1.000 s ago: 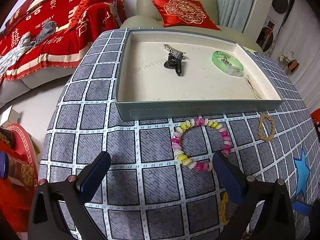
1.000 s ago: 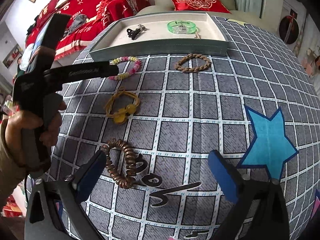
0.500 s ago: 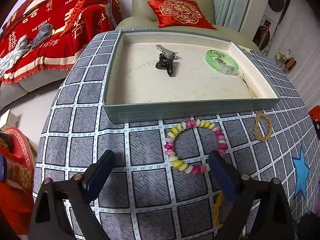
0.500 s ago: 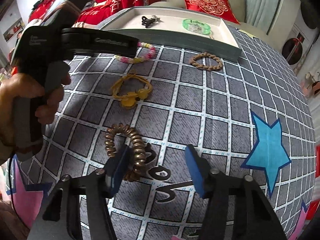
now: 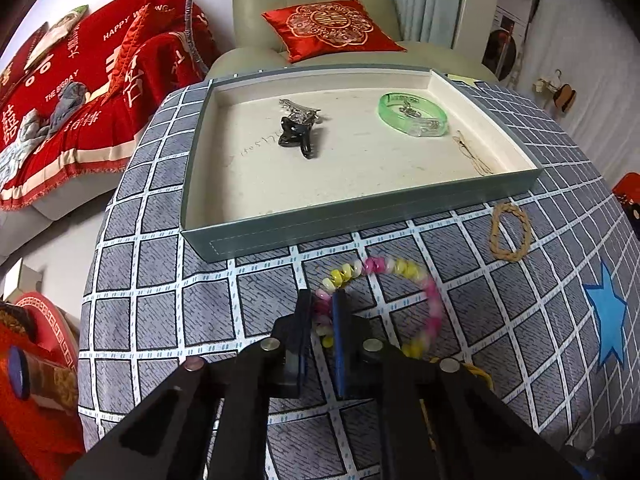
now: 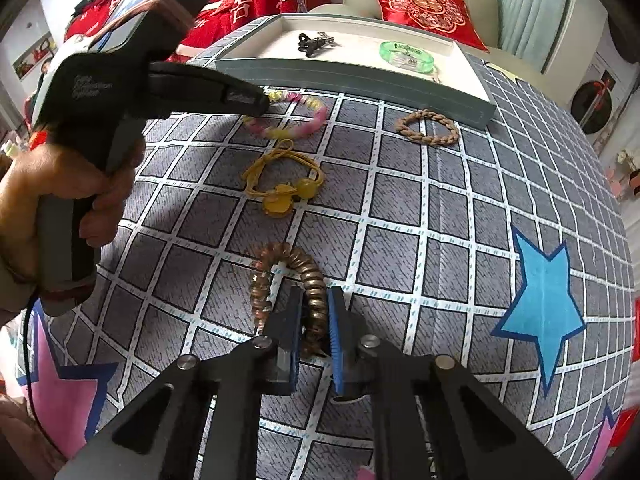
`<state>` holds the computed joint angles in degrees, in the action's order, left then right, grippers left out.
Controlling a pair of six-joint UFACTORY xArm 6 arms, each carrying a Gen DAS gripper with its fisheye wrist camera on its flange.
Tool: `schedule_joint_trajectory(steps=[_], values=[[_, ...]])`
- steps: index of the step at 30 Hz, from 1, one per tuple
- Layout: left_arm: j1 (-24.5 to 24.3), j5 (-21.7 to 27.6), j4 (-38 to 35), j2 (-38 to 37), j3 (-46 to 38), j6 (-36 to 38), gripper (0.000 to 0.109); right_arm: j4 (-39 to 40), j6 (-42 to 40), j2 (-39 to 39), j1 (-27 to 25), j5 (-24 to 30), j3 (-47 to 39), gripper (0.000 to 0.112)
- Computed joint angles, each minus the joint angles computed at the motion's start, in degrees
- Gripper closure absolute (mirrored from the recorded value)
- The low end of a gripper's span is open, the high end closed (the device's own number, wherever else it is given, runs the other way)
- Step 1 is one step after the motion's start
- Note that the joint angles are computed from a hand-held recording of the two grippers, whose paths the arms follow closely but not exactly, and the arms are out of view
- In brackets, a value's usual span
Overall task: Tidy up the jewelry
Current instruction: 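Grasp the brown coiled hair tie with the right gripper while the left grasps the pink-yellow beaded bracelet, then carry both into the tray while the right gripper releases the coiled hair tie beside the bangle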
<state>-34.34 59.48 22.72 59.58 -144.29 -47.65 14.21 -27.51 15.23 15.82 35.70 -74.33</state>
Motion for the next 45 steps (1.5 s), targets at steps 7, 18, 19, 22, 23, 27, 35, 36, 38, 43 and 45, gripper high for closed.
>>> schedule_joint_trajectory(steps=[7, 18, 19, 22, 23, 27, 35, 36, 38, 43, 45], values=[[0.8, -11.4, -0.4, -10.7, 18.6, -4.1, 0.083, 1.9, 0.4, 0.2, -1.8, 0.9, -0.5, 0.099], [1.3, -18.9, 1.4, -18.6, 28.9, -5.9, 0.083, 3.4, 1.3, 0.7, -3.6, 1.9, -2.1, 0.099], [1.3, -19.4, 1.5, -19.1, 29.4, -6.0, 0.083, 3.5, 1.3, 0.7, -3.7, 1.7, -2.2, 0.099], [1.4, -20.3, 1.7, -20.0, 30.2, -6.1, 0.083, 4.4, 1.4, 1.1, -4.1, 2.0, -3.3, 0.099], [1.5, -20.6, 1.6, -20.2, 30.3, -6.0, 0.083, 4.8, 1.5, 0.8, -4.2, 2.0, -3.2, 0.099], [1.4, -21.7, 2.2, -21.0, 30.9, -6.3, 0.083, 5.7, 1.8, 1.3, -4.6, 2.5, -4.7, 0.099], [1.5, -23.3, 3.4, -22.2, 31.7, -6.9, 0.083, 7.5, 2.3, 2.1, -5.4, 3.2, -7.2, 0.099], [1.5, -23.4, 3.7, -22.3, 31.8, -7.1, 0.083, 7.8, 2.4, 2.4, -5.5, 3.5, -7.8, 0.099], [1.7, -23.6, 4.3, -22.6, 31.8, -7.5, 0.083, 8.4, 2.5, 2.6, -5.7, 3.7, -8.3, 0.099], [2.3, -24.3, 5.8, -23.9, 33.1, -9.1, 0.083, 11.3, 2.2, 3.7, -6.0, 5.3, -10.5, 0.099], [2.5, -24.3, 6.4, -24.5, 34.0, -9.6, 0.083, 12.1, 1.8, 3.8, -5.8, 5.2, -10.7, 0.099]])
